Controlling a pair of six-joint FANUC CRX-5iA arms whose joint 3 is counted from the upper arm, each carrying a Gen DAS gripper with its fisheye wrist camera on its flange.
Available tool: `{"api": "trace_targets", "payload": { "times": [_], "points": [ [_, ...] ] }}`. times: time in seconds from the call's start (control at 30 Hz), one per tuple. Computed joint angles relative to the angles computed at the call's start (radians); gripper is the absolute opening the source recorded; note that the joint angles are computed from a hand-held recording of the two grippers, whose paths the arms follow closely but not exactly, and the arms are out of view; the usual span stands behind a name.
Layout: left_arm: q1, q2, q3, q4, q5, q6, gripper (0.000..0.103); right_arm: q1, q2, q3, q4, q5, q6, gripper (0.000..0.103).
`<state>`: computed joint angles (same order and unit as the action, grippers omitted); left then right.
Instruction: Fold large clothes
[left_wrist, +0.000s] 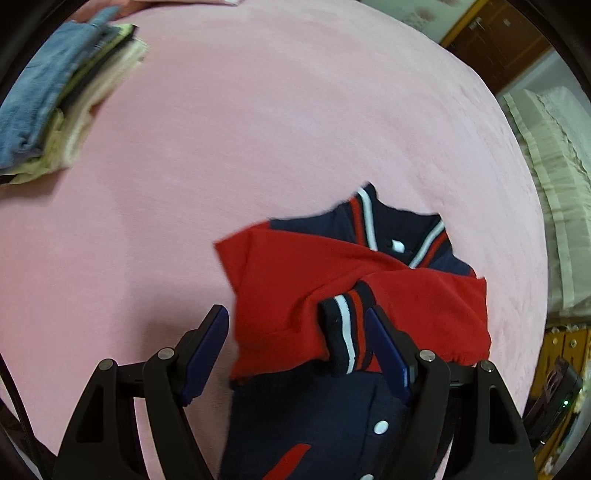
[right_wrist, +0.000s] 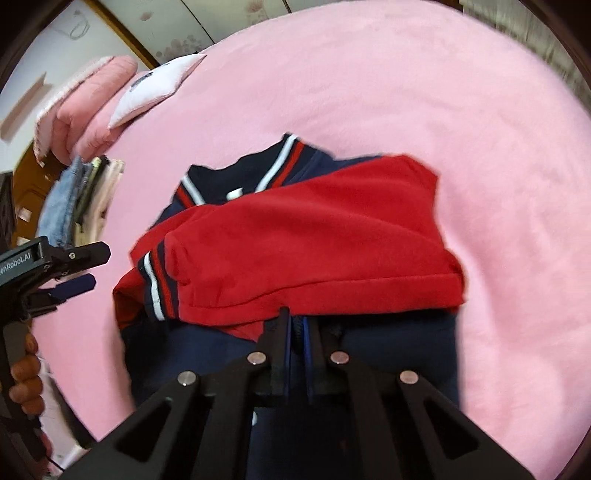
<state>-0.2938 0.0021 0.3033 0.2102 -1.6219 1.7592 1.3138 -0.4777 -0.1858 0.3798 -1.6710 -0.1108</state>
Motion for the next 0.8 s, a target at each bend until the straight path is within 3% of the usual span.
{"api": "trace_targets", "payload": {
  "times": [0.07, 0.2, 0.27, 0.37, 0.43, 0.5, 0.6, 0.8],
  "points": [
    [-0.003, 0.011, -0.020, 0.042, 0.007, -0.005, 0.075, -0.003, 0.037, 0.034, -0.003, -0.080, 0.072, 0.005],
    [-0.018, 0.051, -0.054, 0.130, -0.016, -0.039, 0.072, -0.011, 0.023, 0.021, -0.013, -0.077, 0.099, 0.005],
    [-0.043, 0.061, -0.059, 0.123, -0.018, -0.037, 0.065, -0.019, 0.021, 0.014, -0.024, -0.078, 0.117, 0.005],
    [-0.079, 0.067, -0.049, 0.072, -0.012, -0.022, 0.062, -0.015, 0.011, 0.006, -0.018, -0.070, 0.105, 0.005],
    [-0.088, 0.070, -0.051, 0.067, -0.003, -0.021, 0.053, 0.000, -0.006, -0.003, -0.017, -0.068, 0.079, 0.005],
    [-0.098, 0.077, -0.045, 0.050, -0.005, -0.021, 0.033, 0.016, -0.020, -0.012, -0.014, -0.068, 0.058, 0.005],
    [-0.115, 0.077, -0.028, 0.011, -0.011, -0.024, 0.015, 0.025, -0.026, -0.015, -0.018, -0.075, 0.057, 0.005],
    [-0.106, 0.034, -0.046, 0.041, 0.038, -0.046, 0.006, 0.033, -0.035, -0.021, -0.021, -0.077, 0.036, 0.005]
  ]
}}
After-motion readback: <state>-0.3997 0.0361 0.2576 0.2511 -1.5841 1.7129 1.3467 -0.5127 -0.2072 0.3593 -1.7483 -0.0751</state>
